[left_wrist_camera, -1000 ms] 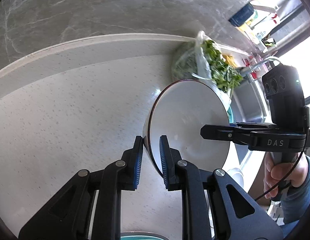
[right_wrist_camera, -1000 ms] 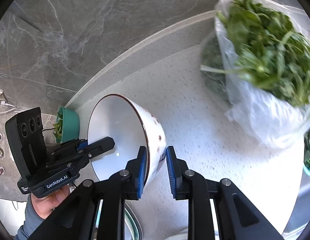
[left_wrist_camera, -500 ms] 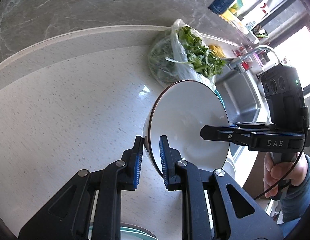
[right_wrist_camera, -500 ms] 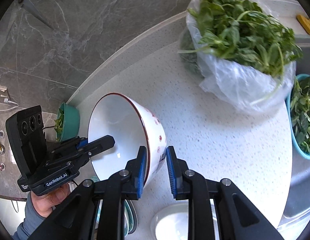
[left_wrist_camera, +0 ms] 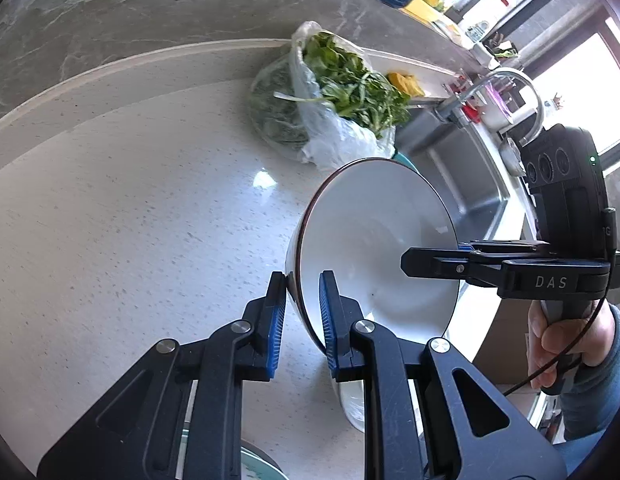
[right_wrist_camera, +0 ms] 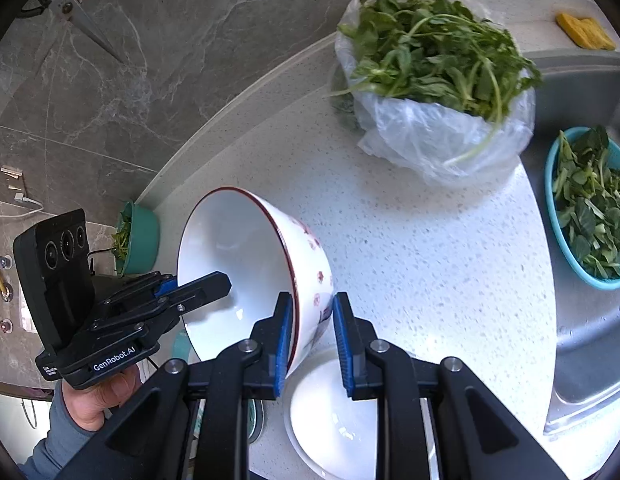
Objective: Organize plates and bowls
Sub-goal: 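Lift the red-printed bowl with both grippers and carry it over the nested white bowl, then lower the red-printed bowl into the small white bowl with both grippers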
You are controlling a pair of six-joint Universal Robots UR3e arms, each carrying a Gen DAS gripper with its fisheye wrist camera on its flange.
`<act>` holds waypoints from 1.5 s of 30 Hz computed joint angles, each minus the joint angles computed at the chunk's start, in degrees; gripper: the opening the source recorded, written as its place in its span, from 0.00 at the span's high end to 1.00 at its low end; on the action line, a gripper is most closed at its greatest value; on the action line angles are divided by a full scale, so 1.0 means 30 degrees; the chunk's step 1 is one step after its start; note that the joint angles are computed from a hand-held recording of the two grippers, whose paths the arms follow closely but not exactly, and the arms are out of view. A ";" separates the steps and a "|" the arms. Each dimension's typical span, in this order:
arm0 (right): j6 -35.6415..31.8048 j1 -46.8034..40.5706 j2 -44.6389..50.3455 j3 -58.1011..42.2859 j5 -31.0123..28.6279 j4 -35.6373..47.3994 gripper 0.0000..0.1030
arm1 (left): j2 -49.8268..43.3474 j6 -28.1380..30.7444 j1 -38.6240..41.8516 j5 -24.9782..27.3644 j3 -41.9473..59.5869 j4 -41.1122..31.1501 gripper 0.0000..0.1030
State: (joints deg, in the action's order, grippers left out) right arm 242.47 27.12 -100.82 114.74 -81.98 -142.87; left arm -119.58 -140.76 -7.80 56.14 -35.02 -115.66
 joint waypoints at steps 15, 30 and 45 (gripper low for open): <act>0.2750 0.2357 -0.2701 0.2123 -0.1525 0.0065 0.77 | 0.3655 0.0901 -0.0535 -0.0072 -0.4872 0.0331 0.85; 0.7186 0.6346 -0.2972 0.4456 -0.3186 -0.2015 0.78 | 0.8188 0.1524 -0.1188 0.0747 -1.1496 0.2115 0.85; 0.7191 0.6714 -0.2248 0.4224 -0.3344 -0.1689 0.79 | 0.9584 0.0742 -0.1771 0.1751 -1.5348 0.5489 0.85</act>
State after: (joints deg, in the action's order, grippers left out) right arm 264.04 47.26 -107.57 127.41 -92.02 -147.94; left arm -90.83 -138.53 -13.11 61.40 -81.06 -99.19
